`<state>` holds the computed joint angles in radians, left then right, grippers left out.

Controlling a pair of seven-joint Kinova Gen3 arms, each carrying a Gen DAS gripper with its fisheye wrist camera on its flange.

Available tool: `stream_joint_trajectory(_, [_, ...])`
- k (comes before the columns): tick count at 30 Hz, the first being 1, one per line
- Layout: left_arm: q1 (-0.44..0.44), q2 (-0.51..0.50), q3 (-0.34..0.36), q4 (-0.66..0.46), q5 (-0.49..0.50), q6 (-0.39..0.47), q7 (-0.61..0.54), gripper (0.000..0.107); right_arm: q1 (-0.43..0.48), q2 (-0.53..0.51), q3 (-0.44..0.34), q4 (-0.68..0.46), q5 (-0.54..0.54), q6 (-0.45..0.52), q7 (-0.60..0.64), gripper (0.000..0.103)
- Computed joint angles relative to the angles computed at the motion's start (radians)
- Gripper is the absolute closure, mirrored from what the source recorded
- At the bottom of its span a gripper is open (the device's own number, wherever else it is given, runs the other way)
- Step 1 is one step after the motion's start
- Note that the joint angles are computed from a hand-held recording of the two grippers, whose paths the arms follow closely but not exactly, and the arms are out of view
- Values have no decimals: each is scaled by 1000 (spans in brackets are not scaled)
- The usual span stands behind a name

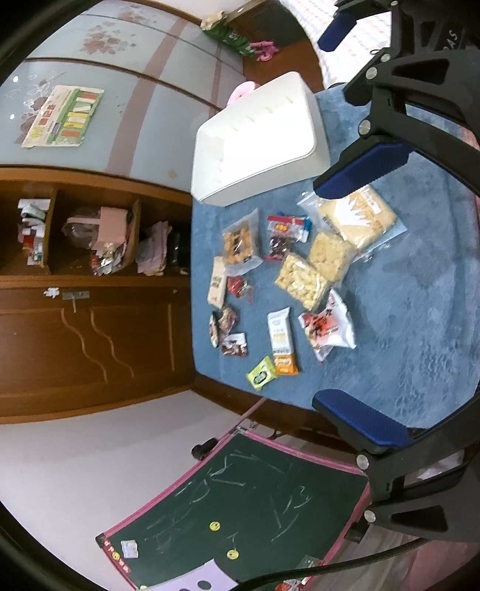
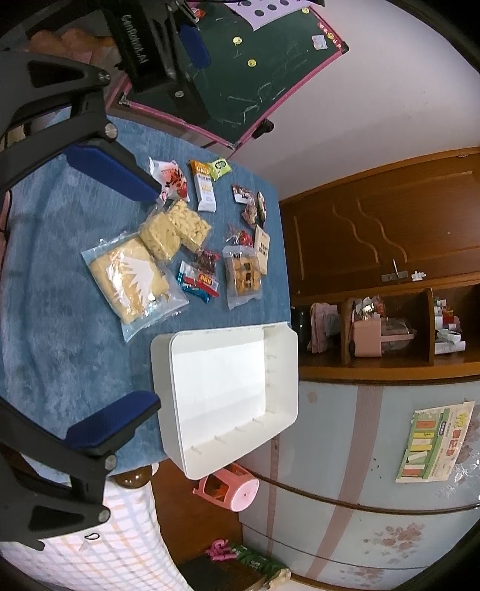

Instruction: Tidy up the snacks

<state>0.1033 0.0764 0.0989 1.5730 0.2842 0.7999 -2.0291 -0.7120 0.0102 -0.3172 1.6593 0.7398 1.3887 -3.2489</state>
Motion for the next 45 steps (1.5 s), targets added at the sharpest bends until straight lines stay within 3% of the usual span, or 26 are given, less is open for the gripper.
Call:
stream_joint_trajectory(3, [-11, 9, -6, -2, 23, -17, -1, 5, -3, 10, -2, -11, 15, 9, 24, 0])
stream_joint_trajectory(10, [-33, 77, -4, -62, 39, 54, 42, 5, 2, 33, 19, -18, -5, -23, 69, 0])
stream_joint_trajectory(13, [-26, 81, -1, -60, 7, 42, 54, 5, -6, 36, 24, -26, 7, -24, 74, 0])
stream_joint_trajectory(20, [-48, 84, 12, -16, 49, -41, -21, 5, -9, 28, 23, 5, 53, -80, 81, 0])
stream_joint_trajectory(23, [-53, 85, 15, 5, 59, -95, -50, 5, -16, 48, 25, 11, 75, -60, 108, 0])
stream_joint_trajectory(27, [-71, 98, 18, 10, 88, -111, -103, 5, -13, 52, 38, 44, 75, -76, 118, 0])
stream_joint_trajectory(36, [-89, 193, 26, -4, 57, -146, -168, 5, 66, 68, 84, 152, -52, -264, 130, 0])
stream_joint_trajectory(45, [-29, 387, -3, -128, -61, -66, 4, 5, 143, 107, 139, 250, -156, -461, 145, 0])
